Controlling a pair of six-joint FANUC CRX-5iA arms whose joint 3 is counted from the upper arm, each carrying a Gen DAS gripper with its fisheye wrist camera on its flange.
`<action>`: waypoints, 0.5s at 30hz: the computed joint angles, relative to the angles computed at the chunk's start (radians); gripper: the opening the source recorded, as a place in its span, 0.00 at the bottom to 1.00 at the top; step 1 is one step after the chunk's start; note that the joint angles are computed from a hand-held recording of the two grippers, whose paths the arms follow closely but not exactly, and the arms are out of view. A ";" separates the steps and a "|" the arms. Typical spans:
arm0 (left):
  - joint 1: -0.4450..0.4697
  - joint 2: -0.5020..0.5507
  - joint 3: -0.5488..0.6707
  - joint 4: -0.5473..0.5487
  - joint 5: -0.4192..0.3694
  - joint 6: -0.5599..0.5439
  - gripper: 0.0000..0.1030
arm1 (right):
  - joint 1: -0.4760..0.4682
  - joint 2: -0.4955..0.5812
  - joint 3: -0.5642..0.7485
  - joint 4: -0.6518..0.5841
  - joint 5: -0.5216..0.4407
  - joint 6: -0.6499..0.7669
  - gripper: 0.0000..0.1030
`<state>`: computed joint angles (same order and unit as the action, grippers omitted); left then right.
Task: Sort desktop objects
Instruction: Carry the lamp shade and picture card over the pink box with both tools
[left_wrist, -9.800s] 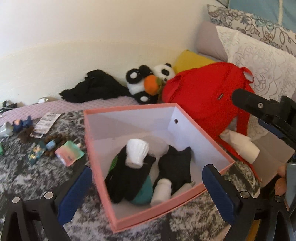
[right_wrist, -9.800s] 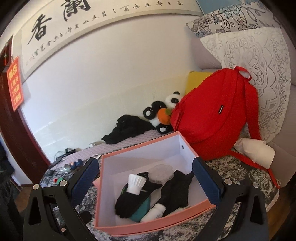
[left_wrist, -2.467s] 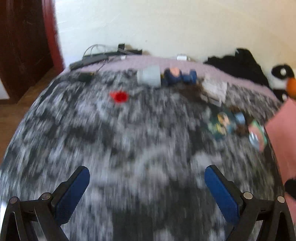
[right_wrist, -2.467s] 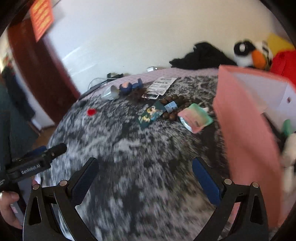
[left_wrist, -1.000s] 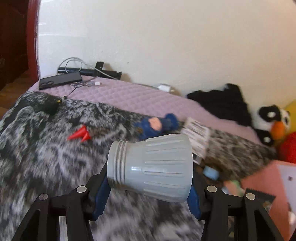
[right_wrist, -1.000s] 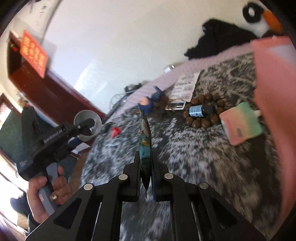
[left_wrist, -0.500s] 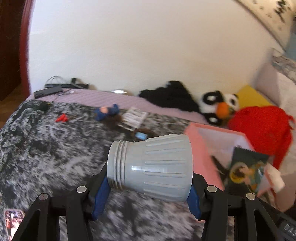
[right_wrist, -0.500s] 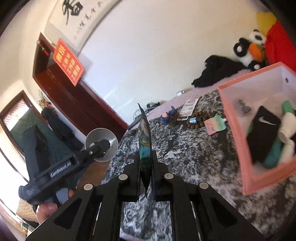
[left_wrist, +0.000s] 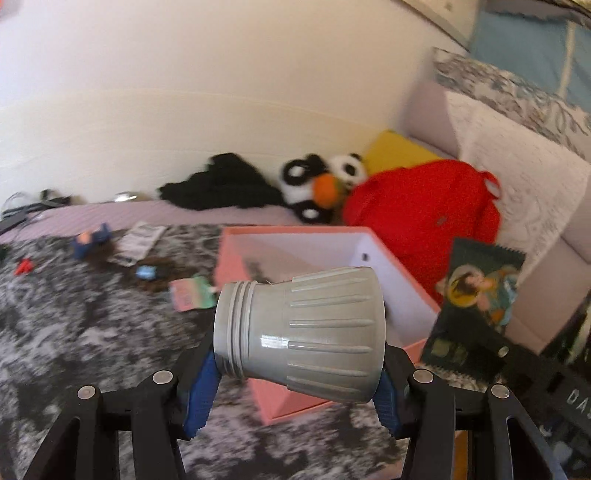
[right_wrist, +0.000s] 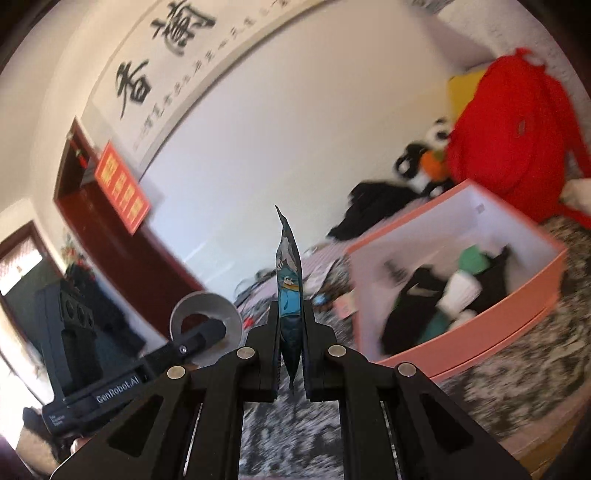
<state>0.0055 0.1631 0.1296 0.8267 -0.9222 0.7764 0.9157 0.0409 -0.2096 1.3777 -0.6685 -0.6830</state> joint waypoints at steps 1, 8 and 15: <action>-0.019 0.013 0.019 -0.006 0.000 0.005 0.58 | 0.000 -0.019 -0.014 0.002 -0.031 0.002 0.09; -0.122 0.175 0.235 -0.062 -0.016 0.084 0.58 | -0.081 -0.088 -0.068 0.000 -0.115 0.018 0.09; -0.180 0.444 0.610 -0.165 -0.103 0.242 0.58 | -0.269 -0.014 -0.021 -0.025 0.033 0.039 0.09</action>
<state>-0.1741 0.6070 0.7395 0.6620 -1.0250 1.0186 0.6462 0.0269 -0.2302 1.3530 -0.6356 -0.6440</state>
